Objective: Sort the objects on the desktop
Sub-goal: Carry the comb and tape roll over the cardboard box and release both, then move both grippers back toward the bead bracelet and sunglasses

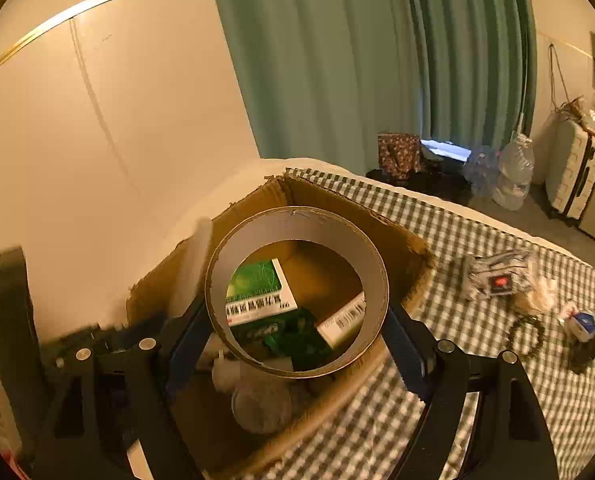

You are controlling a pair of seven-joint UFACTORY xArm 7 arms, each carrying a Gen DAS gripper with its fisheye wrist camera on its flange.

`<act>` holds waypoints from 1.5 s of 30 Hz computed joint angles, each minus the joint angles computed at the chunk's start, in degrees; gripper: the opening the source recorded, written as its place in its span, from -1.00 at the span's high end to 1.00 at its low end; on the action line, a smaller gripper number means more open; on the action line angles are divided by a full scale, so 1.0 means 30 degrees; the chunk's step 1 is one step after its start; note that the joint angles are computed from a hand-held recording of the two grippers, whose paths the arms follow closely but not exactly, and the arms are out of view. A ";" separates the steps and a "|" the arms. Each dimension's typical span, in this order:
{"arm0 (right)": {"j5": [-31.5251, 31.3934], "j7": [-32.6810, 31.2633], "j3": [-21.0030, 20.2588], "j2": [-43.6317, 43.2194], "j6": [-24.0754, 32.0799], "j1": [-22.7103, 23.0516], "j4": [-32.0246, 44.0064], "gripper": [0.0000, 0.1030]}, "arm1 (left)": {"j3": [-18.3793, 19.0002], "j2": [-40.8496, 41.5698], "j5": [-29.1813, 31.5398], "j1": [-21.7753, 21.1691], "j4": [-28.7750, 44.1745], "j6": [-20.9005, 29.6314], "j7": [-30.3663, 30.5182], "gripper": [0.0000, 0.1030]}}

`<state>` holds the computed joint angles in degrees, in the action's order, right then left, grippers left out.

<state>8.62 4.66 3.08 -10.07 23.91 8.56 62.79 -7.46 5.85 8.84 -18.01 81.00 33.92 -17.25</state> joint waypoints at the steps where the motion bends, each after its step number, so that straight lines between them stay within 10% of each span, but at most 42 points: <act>1: 0.0256 -0.0158 -0.0087 0.0221 -0.0260 0.0058 0.0177 -0.60 | -0.0012 0.0052 -0.0063 0.0005 0.0077 0.0236 0.0114 -0.04; 2: 0.0709 -0.0370 -0.0224 0.0489 -0.0541 0.0124 0.0435 -0.60 | 0.0056 0.0069 0.0484 -0.0127 0.0150 0.0565 -0.0497 -0.68; 3: 0.1013 -0.0341 -0.0238 0.0774 -0.0564 0.0158 0.0886 -0.60 | 0.0166 -0.0008 0.1025 -0.0171 0.0047 0.0526 -0.1066 -0.91; 8: 0.3259 -0.1315 -0.0571 0.0622 -0.0547 0.0310 0.1503 -0.61 | 0.0254 -0.0294 0.1799 -0.0014 0.0023 0.0452 -0.2452 -0.91; 27: 0.0638 0.0056 -0.2932 -1.0649 0.0813 -0.2673 -0.5997 -0.68 | -0.2549 -0.2557 0.4615 -0.2246 -0.0163 0.0994 -0.5577 -1.00; 36: -0.2157 -0.0668 -0.4772 -1.3368 0.1620 -0.7590 -0.9495 -0.68 | -0.2712 0.1323 0.5404 -0.5626 0.2615 0.2478 -0.6518 -1.00; 45: -0.1097 -0.3275 -0.7069 -0.9814 -0.0959 -0.8013 -1.0183 -0.68 | -0.0908 0.7929 0.5405 -0.8861 0.9560 0.4047 -0.5117 -1.00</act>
<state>5.33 -5.17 -18.13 -39.51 21.03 -15.48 32.24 -10.18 29.64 25.05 -44.59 109.68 46.05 -32.60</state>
